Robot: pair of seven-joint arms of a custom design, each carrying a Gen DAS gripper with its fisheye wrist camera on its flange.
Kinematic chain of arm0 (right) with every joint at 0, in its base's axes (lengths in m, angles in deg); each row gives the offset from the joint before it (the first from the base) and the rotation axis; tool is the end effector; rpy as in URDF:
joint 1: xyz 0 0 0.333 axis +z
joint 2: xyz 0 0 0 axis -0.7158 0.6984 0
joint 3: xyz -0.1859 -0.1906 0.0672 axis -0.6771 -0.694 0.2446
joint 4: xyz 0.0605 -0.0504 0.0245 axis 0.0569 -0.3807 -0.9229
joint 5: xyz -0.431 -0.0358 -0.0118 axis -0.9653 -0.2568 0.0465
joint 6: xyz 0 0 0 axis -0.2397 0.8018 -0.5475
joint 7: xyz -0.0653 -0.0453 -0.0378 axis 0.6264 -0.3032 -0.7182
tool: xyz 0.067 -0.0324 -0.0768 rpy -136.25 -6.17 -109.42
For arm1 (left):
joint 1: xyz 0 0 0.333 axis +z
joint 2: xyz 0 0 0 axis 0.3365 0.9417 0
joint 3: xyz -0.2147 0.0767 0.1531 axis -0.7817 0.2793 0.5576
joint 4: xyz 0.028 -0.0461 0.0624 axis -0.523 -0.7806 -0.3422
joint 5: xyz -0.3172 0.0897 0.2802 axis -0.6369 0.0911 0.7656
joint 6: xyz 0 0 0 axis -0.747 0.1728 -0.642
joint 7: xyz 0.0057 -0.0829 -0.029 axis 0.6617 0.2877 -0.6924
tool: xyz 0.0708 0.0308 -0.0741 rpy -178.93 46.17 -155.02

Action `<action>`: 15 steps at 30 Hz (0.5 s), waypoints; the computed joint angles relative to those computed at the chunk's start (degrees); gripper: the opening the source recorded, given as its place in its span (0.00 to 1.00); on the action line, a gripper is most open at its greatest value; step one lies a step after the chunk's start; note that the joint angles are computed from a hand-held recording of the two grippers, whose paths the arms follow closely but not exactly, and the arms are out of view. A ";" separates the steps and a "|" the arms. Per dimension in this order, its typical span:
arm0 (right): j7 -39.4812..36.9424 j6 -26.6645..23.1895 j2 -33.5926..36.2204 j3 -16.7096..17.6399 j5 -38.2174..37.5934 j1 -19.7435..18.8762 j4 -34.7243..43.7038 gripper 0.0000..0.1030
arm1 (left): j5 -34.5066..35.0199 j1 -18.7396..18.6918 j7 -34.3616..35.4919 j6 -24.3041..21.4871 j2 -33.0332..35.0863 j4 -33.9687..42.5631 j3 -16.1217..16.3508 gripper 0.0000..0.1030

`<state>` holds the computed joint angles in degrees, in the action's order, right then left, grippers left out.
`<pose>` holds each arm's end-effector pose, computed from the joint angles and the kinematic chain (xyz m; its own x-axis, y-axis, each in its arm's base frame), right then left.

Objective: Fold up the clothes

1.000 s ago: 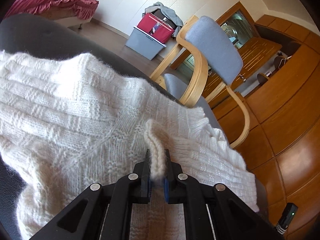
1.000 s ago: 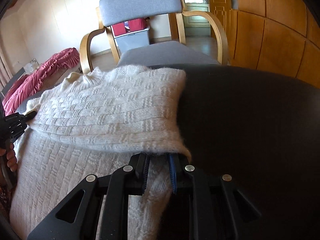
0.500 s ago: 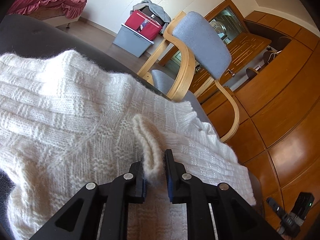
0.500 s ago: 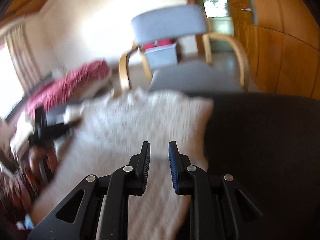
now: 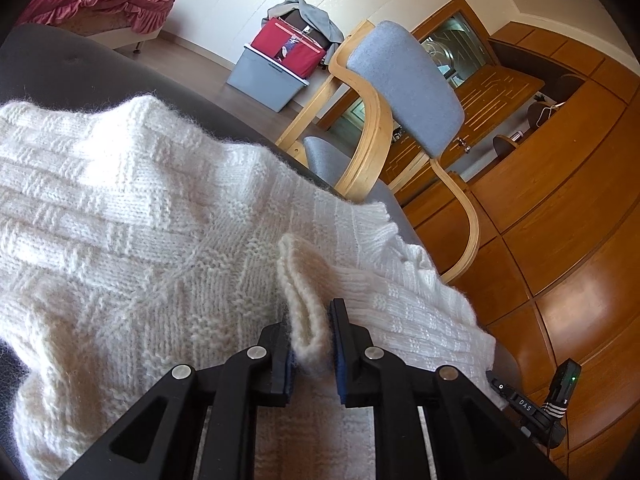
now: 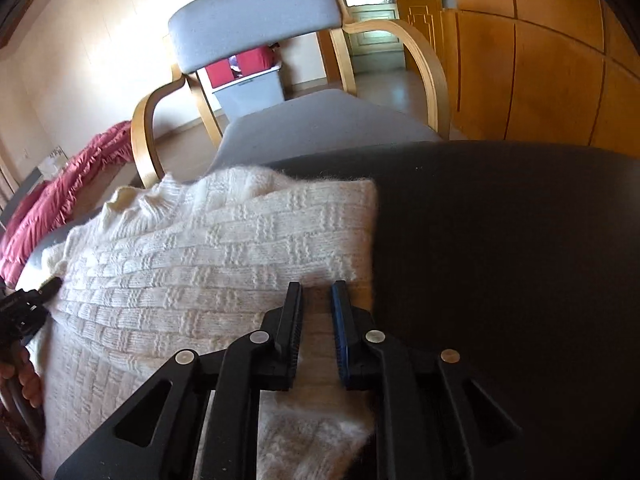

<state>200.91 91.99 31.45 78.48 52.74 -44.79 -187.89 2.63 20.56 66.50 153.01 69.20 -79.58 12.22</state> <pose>0.4236 0.0595 0.4752 -0.5453 -0.8082 -0.2224 -0.5368 0.5404 -0.6479 0.6761 -0.1454 0.4522 -0.4090 -0.6560 0.6343 -0.8481 0.0167 -0.5296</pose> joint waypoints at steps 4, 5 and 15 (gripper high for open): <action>1.74 0.51 -1.55 3.19 -3.56 -1.66 0.20 0.18 | 0.76 -0.29 0.26 0.65 -0.10 -0.06 -0.07 0.16; 2.41 0.54 -2.02 4.22 -4.96 -2.20 0.45 0.17 | 0.93 -0.36 0.32 0.79 -0.13 -0.09 -0.08 0.16; 0.22 -0.92 3.91 0.94 -4.10 -0.90 3.53 0.15 | 4.26 -2.73 -2.85 12.61 -5.07 -5.15 0.36 0.15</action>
<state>201.13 91.07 35.36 79.42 48.65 -45.70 -184.36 6.89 17.82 63.65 165.63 64.13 -84.74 12.58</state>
